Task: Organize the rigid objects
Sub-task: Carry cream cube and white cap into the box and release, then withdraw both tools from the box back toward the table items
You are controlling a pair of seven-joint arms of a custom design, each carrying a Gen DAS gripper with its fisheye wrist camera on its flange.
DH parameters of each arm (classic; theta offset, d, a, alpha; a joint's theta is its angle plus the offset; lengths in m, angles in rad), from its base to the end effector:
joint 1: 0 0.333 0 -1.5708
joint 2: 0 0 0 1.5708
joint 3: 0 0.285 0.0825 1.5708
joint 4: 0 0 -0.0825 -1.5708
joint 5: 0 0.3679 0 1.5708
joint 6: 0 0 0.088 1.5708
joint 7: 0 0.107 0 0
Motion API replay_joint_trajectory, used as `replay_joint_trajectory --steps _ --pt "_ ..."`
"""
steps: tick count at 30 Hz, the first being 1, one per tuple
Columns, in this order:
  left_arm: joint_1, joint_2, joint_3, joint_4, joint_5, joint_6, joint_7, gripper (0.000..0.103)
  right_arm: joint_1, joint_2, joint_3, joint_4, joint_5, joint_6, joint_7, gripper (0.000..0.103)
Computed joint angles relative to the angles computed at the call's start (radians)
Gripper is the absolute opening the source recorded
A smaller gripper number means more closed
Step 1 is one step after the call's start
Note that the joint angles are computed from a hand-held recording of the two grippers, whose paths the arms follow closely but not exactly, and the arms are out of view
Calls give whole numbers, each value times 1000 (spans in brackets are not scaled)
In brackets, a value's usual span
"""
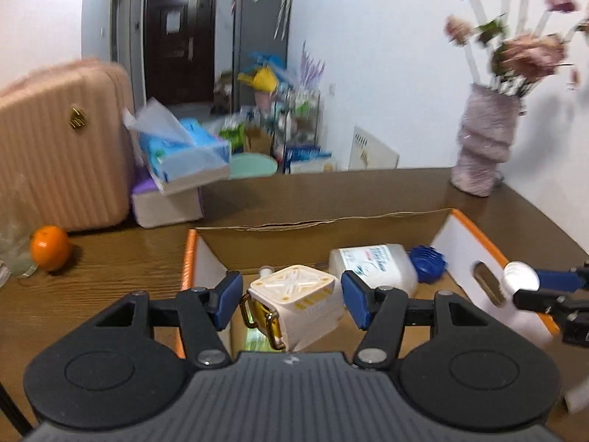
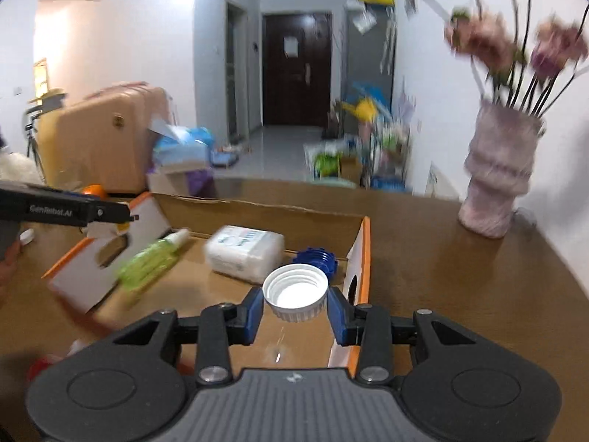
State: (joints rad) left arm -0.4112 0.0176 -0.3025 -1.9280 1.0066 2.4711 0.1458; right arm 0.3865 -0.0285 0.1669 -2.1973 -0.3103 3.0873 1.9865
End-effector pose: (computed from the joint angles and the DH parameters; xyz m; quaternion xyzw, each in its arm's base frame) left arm 0.4447 -0.3866 0.5096 -0.6506 0.6131 -0.3274 0.3060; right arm 0.4639 0.3168 0.4827 -0.7568 0.4793 -0.2041 0.3947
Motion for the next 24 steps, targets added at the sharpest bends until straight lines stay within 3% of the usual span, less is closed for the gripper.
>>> replay_joint_trajectory --steps 1,3,6,9,11,12,15,19,24 --pt "7 37 7 34 -24 2 33 60 17 49 -1 58 143 -43 -136 37" --pt "7 100 19 96 -55 -17 92 60 29 134 -3 171 244 -130 -260 37" --pt "-7 166 41 162 -85 -31 161 61 69 234 -36 313 218 -254 -310 37" --pt "-20 201 65 189 -98 -23 187 61 101 294 -59 388 211 -317 -346 38" --pt "-26 210 79 195 -97 -8 181 74 130 318 -86 415 182 -325 -325 48" --pt "-30 205 87 186 -77 5 170 75 139 323 -96 417 170 -316 -315 60" --pt "-34 192 98 171 -40 31 156 83 126 313 -86 398 220 -268 -325 71" --pt "-28 185 97 168 -43 39 158 83 118 321 -83 412 277 -280 -341 72" --pt "-18 152 89 145 -66 20 167 84 135 306 -100 408 254 -287 -320 72"
